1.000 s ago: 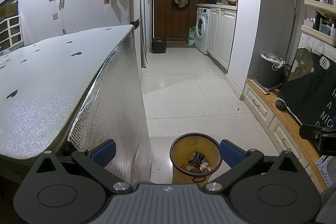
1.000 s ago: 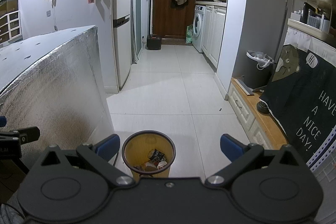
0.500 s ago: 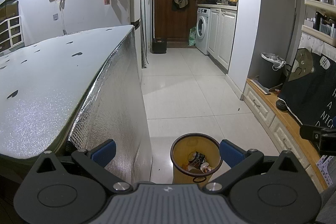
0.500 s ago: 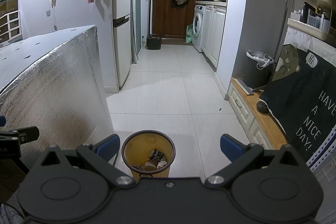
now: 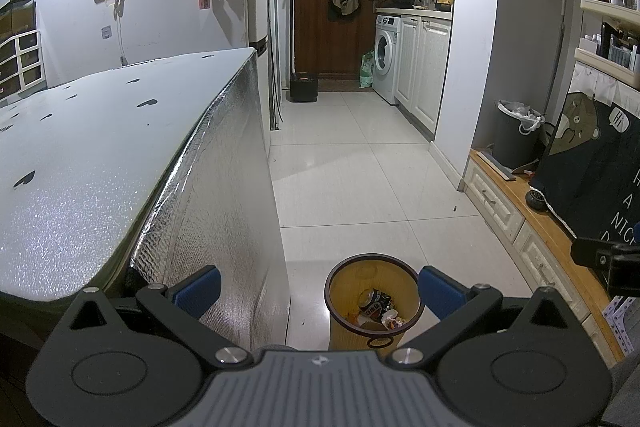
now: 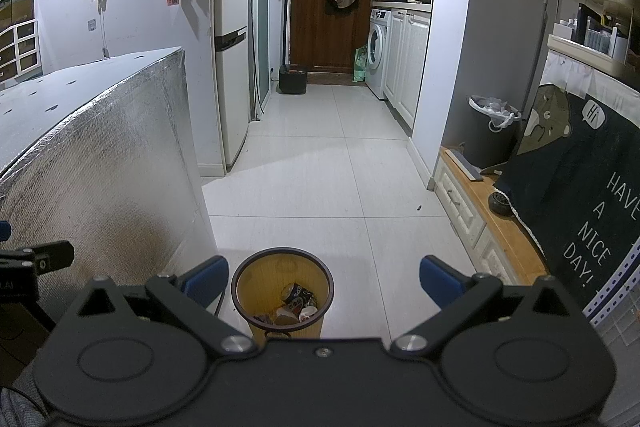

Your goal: Collect trash

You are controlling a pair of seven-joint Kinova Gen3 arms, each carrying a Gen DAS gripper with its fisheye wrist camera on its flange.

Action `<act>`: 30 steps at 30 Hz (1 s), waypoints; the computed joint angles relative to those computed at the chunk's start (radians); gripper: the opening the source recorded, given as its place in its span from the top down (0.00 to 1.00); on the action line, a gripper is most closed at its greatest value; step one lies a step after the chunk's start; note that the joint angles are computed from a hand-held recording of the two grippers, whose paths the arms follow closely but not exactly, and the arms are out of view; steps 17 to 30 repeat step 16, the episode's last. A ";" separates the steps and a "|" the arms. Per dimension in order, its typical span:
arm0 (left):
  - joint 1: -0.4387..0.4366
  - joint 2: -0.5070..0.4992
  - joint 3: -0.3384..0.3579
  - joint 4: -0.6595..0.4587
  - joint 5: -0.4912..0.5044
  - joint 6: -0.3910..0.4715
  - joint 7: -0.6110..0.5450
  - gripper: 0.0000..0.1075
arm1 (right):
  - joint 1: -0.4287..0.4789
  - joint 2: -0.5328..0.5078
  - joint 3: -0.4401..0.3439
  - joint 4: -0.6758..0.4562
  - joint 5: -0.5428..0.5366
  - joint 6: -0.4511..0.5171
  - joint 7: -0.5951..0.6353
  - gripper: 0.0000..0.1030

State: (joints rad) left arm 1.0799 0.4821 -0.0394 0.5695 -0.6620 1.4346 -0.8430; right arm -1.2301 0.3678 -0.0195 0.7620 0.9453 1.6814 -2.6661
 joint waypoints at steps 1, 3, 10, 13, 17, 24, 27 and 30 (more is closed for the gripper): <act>-0.001 0.000 0.000 0.000 0.000 0.000 -0.001 0.04 | 0.000 0.000 0.000 0.000 0.000 0.000 0.000 0.00; -0.001 -0.001 0.000 0.001 0.000 -0.001 -0.001 0.04 | 0.000 0.001 0.000 -0.001 0.000 0.000 0.000 0.00; -0.005 -0.006 0.002 0.009 0.002 -0.007 -0.001 0.04 | 0.000 0.001 0.001 -0.004 -0.001 0.001 0.002 0.00; -0.008 -0.008 0.004 0.013 0.002 -0.009 0.000 0.04 | 0.000 0.002 0.002 -0.004 -0.001 0.001 0.003 0.00; -0.010 -0.009 0.005 0.016 0.001 -0.011 -0.002 0.04 | 0.000 0.002 0.002 -0.005 -0.002 0.002 0.004 0.00; -0.010 -0.009 0.005 0.016 0.001 -0.011 -0.002 0.04 | 0.000 0.002 0.002 -0.005 -0.002 0.002 0.004 0.00; -0.010 -0.009 0.005 0.016 0.001 -0.011 -0.002 0.04 | 0.000 0.002 0.002 -0.005 -0.002 0.002 0.004 0.00; -0.010 -0.009 0.005 0.016 0.001 -0.011 -0.002 0.04 | 0.000 0.002 0.002 -0.005 -0.002 0.002 0.004 0.00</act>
